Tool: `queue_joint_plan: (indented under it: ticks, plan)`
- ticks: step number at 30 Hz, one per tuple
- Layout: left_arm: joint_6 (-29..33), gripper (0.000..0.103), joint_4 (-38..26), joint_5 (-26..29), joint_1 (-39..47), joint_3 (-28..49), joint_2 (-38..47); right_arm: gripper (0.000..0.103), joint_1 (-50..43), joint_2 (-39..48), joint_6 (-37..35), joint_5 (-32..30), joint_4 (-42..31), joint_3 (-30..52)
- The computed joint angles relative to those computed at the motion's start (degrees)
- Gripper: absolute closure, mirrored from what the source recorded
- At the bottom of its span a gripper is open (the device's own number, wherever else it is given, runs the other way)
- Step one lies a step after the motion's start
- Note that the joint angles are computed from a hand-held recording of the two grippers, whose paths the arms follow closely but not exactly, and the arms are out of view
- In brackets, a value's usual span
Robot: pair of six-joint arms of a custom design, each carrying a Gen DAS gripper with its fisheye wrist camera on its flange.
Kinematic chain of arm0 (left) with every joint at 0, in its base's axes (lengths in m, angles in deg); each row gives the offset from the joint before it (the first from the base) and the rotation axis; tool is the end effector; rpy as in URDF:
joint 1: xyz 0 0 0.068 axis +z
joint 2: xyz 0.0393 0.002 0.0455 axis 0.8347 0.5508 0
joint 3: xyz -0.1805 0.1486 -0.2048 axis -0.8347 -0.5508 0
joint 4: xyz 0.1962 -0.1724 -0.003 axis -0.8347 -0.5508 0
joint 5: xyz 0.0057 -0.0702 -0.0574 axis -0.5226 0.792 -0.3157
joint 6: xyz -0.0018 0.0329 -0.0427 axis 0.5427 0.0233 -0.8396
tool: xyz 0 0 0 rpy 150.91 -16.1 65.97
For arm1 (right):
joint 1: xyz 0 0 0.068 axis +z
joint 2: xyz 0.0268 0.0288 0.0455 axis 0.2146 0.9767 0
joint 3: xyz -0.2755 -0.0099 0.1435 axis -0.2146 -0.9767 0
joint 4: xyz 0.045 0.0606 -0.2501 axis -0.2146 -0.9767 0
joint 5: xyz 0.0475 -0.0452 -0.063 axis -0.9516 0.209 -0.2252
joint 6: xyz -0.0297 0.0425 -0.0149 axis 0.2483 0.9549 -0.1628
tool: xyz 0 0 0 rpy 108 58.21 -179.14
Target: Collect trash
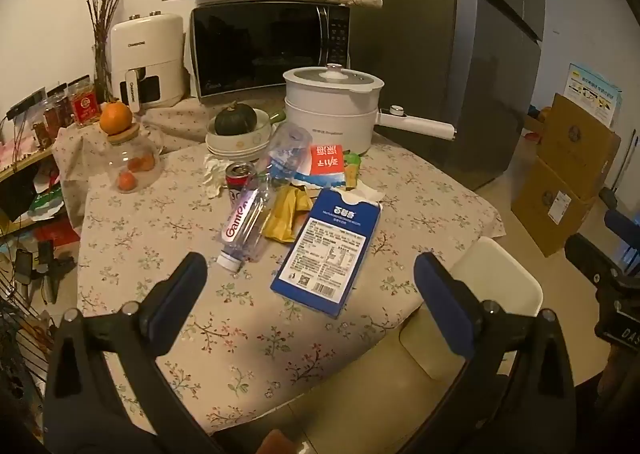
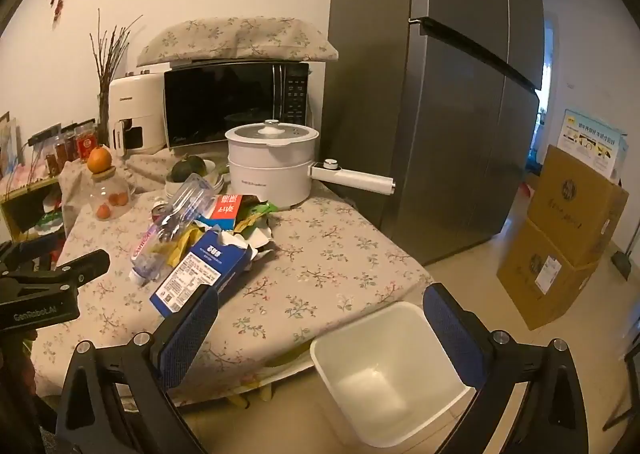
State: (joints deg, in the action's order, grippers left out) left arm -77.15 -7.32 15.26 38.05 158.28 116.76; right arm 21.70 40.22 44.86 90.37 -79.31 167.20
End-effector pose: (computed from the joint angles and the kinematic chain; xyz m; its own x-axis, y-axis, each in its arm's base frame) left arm 0.2061 -0.0609 0.5039 -0.5933 0.0039 -0.8050 0.0355 0.9991 -0.0213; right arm 0.1837 0.0238 0.5172 -0.4827 -0.1041 -0.8696 -0.0221 0.9940 -0.1067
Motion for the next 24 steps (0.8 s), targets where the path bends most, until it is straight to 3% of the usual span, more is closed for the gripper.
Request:
queue_joint_plan:
  ticks: [24]
  plan:
    - [-1.0, 0.000, 0.0, 1.2, 0.6, -1.4, -0.8, 0.000, -0.7, -0.8, 1.6, -1.4, 1.3, -0.5]
